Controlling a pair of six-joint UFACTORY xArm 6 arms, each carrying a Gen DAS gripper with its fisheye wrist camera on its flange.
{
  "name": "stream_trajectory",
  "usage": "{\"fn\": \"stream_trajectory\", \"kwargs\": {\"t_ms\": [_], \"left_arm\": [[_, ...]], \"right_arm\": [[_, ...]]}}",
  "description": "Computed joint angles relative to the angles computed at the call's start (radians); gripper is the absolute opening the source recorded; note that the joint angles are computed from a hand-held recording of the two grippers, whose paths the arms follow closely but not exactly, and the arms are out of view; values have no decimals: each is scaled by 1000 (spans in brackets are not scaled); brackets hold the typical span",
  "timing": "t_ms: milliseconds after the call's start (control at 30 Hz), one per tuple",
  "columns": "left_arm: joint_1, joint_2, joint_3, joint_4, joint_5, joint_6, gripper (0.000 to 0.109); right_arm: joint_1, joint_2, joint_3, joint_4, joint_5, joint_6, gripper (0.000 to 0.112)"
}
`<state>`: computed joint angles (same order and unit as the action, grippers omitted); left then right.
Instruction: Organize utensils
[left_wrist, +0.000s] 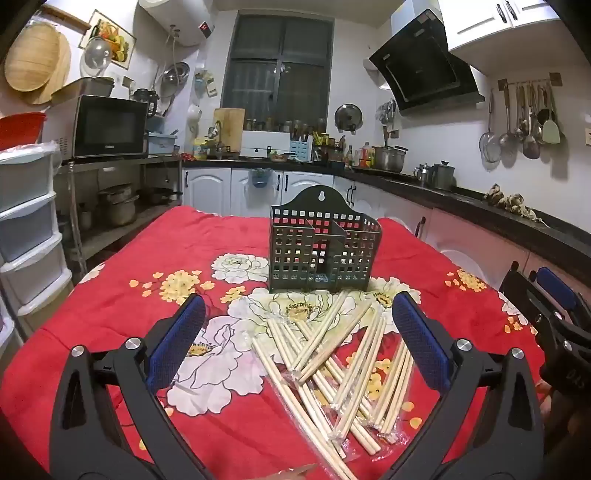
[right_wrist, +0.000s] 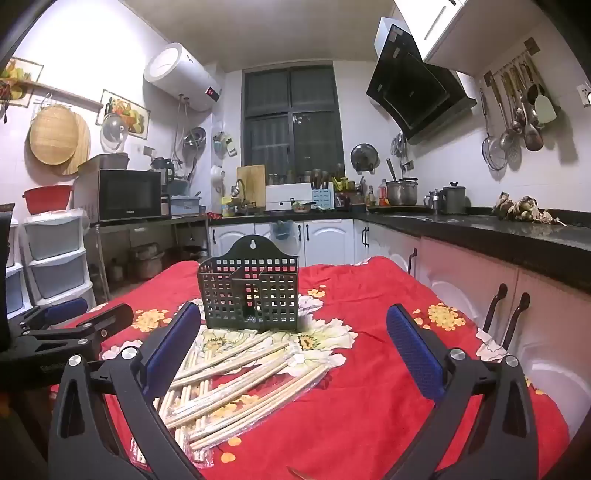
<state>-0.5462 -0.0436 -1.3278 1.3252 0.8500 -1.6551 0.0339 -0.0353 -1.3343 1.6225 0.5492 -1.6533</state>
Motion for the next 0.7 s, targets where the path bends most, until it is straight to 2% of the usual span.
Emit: {"fn": "stream_trajectory", "kwargs": {"t_ms": [700], "left_arm": [[-2,-1,0,-2,7,8,94]], "right_arm": [[-1,-2,4,-10,4,1,98]]}}
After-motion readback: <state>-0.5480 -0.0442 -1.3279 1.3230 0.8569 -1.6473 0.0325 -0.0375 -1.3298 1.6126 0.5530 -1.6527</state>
